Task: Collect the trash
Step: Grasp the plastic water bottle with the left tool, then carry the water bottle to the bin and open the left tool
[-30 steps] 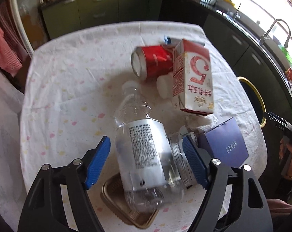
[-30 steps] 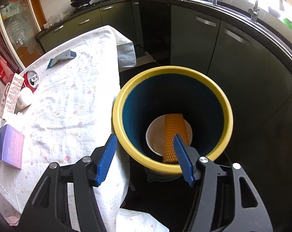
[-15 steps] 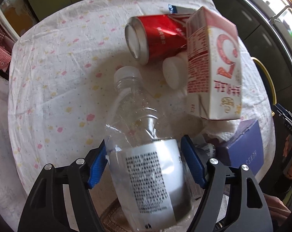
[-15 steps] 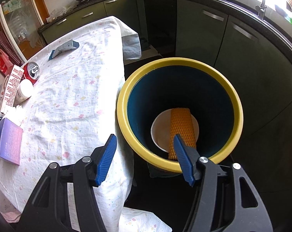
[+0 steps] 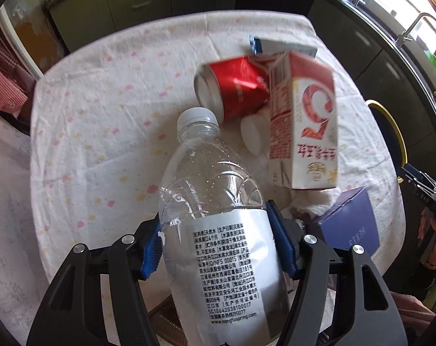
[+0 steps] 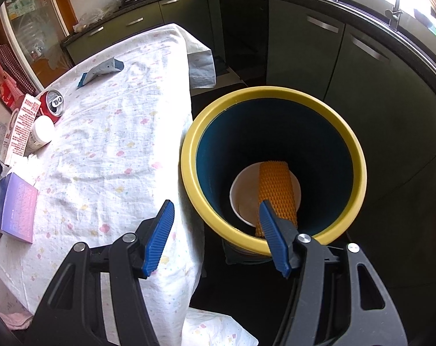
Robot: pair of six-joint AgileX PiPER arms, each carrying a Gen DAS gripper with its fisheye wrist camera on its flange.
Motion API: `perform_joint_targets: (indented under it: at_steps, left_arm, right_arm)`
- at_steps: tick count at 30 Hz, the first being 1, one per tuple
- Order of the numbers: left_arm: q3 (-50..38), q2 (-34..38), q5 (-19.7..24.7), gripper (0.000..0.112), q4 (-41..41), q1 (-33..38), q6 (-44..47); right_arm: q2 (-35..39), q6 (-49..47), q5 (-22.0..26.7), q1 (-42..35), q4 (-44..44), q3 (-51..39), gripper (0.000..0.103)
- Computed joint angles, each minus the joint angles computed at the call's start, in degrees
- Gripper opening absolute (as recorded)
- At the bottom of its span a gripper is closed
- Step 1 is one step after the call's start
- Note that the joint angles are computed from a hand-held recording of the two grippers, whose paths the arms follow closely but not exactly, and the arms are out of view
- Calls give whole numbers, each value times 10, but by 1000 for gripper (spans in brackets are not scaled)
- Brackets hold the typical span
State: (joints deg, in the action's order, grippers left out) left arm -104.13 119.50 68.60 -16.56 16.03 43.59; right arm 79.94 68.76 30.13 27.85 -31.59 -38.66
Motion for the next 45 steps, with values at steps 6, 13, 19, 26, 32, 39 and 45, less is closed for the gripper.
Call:
perform_joint_targets:
  at_steps: [6,13,19,26,32,39,45]
  left_arm:
    - [69,-86,-17,64,-39,17,51]
    - [132,-172,1,64,-92,-9,111]
    - [168,-216,5,64,-121,-118,111]
    - [119,-169,-24,64,-107,-304,36]
    - [4,-60,-25,64,-63,-433,-63]
    - [-155,84,-17,66,-24,-517,-161]
    - [-145,80,-84,81,-9,-530,-183]
  right_arm:
    - [-8,6,8,9,-5,-3,58]
    - [-42,37,27,16,-29,14,58]
    - [-108,45,42,-10,-33,64,58]
    - [-197,-8,49,-78,5,129,58]
    - [-270,-85,49,-154,57,174,58]
    - [-302,-147,38,-212,102,203,58]
    - [-308,-133,41,-195,96,205,58]
